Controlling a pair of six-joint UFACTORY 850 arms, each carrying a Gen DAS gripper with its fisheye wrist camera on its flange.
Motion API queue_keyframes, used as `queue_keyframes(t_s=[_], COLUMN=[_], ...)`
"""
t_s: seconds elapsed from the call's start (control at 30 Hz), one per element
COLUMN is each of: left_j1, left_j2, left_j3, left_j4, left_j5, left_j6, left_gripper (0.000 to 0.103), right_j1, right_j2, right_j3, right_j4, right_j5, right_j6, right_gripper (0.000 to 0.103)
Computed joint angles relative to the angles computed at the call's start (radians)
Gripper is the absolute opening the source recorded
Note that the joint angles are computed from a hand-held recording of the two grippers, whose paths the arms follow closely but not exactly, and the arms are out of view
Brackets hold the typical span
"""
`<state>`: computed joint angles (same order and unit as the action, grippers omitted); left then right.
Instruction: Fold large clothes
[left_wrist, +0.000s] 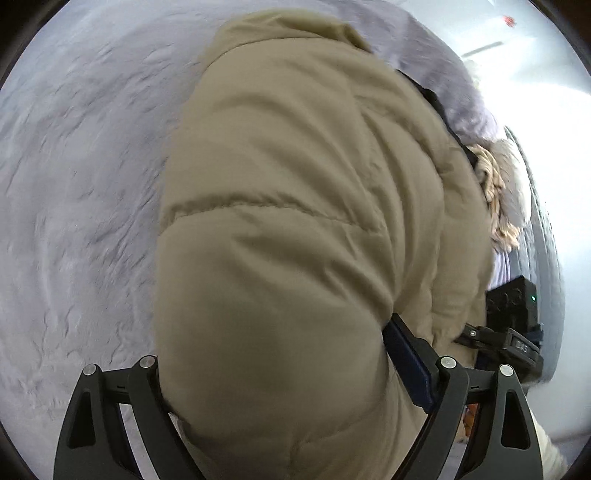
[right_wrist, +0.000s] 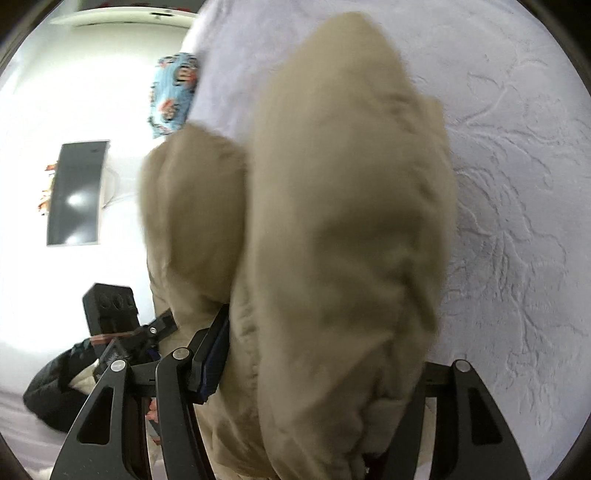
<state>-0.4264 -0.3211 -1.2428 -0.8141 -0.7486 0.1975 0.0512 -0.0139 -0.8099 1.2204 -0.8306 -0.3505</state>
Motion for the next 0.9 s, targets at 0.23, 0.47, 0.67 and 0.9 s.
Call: queue_keyframes(t_s=[0.23, 0.47, 0.67, 0.9], left_j1=[-0.031, -0.052, -0.209, -0.248], left_j2=[0.145, -0.034, -0.176, -0.207], left_j3=[0.024, -0.227, -0.358, -0.383], left_j4=[0.295, 0.469, 0.819, 0.883], left_j5=[0.153, 0.124, 0.059, 0.040], left_j6=[-0.162, -0.256, -0.500, -0.527], left_gripper=[0.091, 0.091, 0.092, 0.097], right_j1=[0.035, 0.137, 0.316, 0.364], right_j2=[0.119, 0.243, 0.199, 0.170], right_j3=[-0.069, -0.103, -0.102, -0.004], right_j4=[-0.483, -0.662, -0.831, -0.951], right_j5=[0.046, 0.076, 0.065, 0.077], right_j6=[0.389, 0.523, 0.638, 0.769], right_gripper=[0.062, 0.016, 0.015, 0.009])
